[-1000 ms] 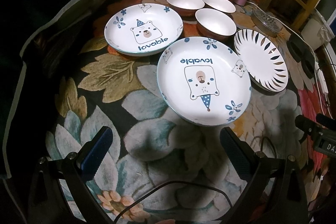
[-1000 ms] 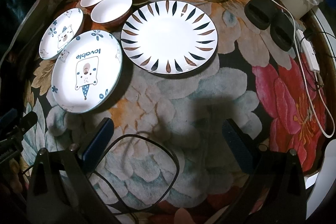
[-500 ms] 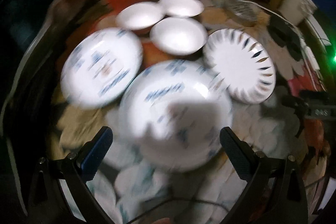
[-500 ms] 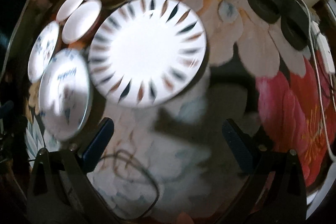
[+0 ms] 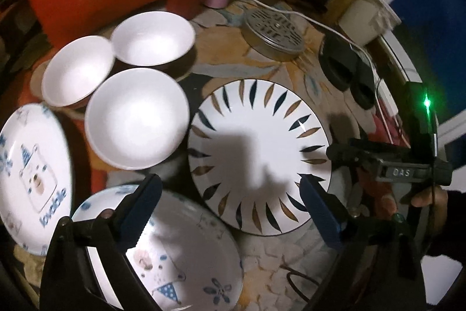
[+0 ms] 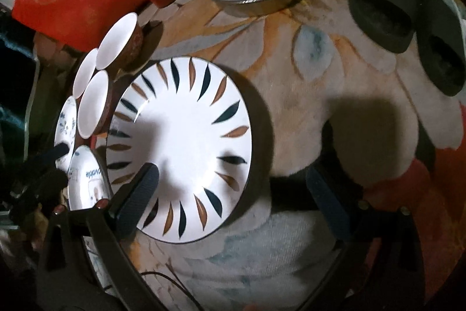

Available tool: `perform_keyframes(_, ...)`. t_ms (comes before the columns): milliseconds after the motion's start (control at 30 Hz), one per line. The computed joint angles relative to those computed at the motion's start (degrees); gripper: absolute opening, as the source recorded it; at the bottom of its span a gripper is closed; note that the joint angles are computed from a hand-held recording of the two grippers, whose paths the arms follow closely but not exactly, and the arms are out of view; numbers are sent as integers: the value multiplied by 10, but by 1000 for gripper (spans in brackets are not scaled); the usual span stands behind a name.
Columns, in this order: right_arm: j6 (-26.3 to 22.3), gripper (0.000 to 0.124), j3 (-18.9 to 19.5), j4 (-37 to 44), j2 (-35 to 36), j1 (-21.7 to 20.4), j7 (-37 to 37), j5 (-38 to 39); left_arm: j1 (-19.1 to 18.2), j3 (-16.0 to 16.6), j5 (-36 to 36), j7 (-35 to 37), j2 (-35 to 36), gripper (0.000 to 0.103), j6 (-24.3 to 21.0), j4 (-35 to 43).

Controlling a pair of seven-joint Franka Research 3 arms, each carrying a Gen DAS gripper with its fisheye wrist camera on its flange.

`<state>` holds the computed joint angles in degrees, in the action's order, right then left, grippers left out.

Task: Organize plates and bowls
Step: 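Reach both grippers to the leaf-pattern plate and grasp its rim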

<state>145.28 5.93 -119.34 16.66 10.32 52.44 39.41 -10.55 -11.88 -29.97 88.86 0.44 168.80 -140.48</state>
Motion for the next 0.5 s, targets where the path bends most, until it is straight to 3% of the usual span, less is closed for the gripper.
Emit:
perform_keyframes(200,-26,95,5,10,13,-15,-37,31,16,-18,-5,27,50,79,-8,29)
perform_keyframes(400,-34,95,5,19,18,-17,-59,43,31,-22,60,-44,84,71,-3,45)
perform_keyframes(500,-35,92,5,32,31,-18,-53,51,34,-12,116,-111,104,57,-18,62)
